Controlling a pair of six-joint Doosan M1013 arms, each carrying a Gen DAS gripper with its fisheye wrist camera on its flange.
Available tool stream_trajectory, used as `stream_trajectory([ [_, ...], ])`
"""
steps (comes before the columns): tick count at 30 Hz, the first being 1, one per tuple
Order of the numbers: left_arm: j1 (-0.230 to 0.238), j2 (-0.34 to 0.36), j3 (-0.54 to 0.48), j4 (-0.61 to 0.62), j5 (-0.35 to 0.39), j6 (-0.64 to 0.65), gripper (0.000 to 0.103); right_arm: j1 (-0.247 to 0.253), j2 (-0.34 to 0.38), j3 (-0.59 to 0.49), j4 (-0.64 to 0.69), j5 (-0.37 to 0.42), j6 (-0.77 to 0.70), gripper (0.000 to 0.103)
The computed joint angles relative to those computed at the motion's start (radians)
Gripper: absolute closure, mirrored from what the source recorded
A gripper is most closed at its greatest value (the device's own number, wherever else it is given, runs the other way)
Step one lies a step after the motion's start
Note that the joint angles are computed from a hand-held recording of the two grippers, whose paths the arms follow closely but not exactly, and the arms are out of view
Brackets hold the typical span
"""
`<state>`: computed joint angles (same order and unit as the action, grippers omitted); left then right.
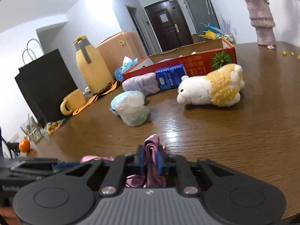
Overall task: Organize soft objects
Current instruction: 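Carry the pink satin cloth into the box and open both grippers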
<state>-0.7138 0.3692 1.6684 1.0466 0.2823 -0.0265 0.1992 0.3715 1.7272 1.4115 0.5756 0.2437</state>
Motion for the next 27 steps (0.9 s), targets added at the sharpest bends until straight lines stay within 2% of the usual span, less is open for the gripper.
stream_trajectory([
  [3, 0.025, -0.001, -0.013, -0.049, -0.057, 0.057, 0.083, -0.004, -0.011, -0.002, 0.077, 0.001, -0.054, 0.099],
  [4, 0.036, 0.000, -0.026, -0.033, -0.067, 0.056, 0.083, -0.007, -0.011, -0.013, 0.114, 0.008, -0.078, 0.099],
  [7, 0.075, 0.008, -0.088, 0.117, -0.085, 0.000, 0.084, 0.002, 0.007, -0.083, 0.163, -0.009, -0.132, 0.099],
  [8, 0.091, 0.016, -0.119, 0.136, -0.087, 0.026, 0.084, 0.008, 0.024, -0.130, 0.152, -0.028, -0.114, 0.099],
  [9, 0.108, 0.029, -0.159, 0.104, -0.085, 0.104, 0.084, 0.013, 0.043, -0.175, 0.129, -0.032, -0.081, 0.099],
  [10, 0.127, 0.047, -0.204, 0.019, -0.078, 0.230, 0.084, 0.018, 0.069, -0.232, 0.090, -0.037, -0.033, 0.099],
  [12, 0.166, 0.093, -0.296, -0.218, -0.067, 0.491, 0.084, 0.034, 0.139, -0.371, -0.041, -0.057, 0.129, 0.099],
  [15, 0.222, 0.183, -0.461, -0.573, 0.040, 0.867, 0.084, 0.053, 0.269, -0.610, -0.345, -0.013, 0.478, 0.099],
  [18, 0.271, 0.283, -0.625, -0.778, 0.196, 1.065, 0.084, 0.072, 0.409, -0.855, -0.622, 0.088, 0.799, 0.099],
  [19, 0.283, 0.316, -0.680, -0.812, 0.256, 1.097, 0.084, 0.078, 0.456, -0.936, -0.689, 0.135, 0.883, 0.099],
  [22, 0.295, 0.402, -0.805, -0.736, 0.387, 1.067, 0.082, 0.094, 0.598, -1.187, -0.841, 0.289, 1.072, 0.098],
  [23, 0.296, 0.418, -0.827, -0.713, 0.408, 1.062, 0.080, 0.102, 0.649, -1.281, -0.899, 0.345, 1.136, 0.095],
  [24, 0.293, 0.435, -0.850, -0.667, 0.433, 1.041, 0.080, 0.108, 0.682, -1.343, -0.934, 0.388, 1.172, 0.088],
  [26, 0.294, 0.446, -0.861, -0.644, 0.434, 1.040, 0.071, 0.112, 0.734, -1.443, -0.965, 0.451, 1.213, 0.083],
  [27, 0.297, 0.440, -0.850, -0.649, 0.419, 1.042, 0.061, 0.112, 0.733, -1.439, -0.964, 0.438, 1.212, 0.082],
])
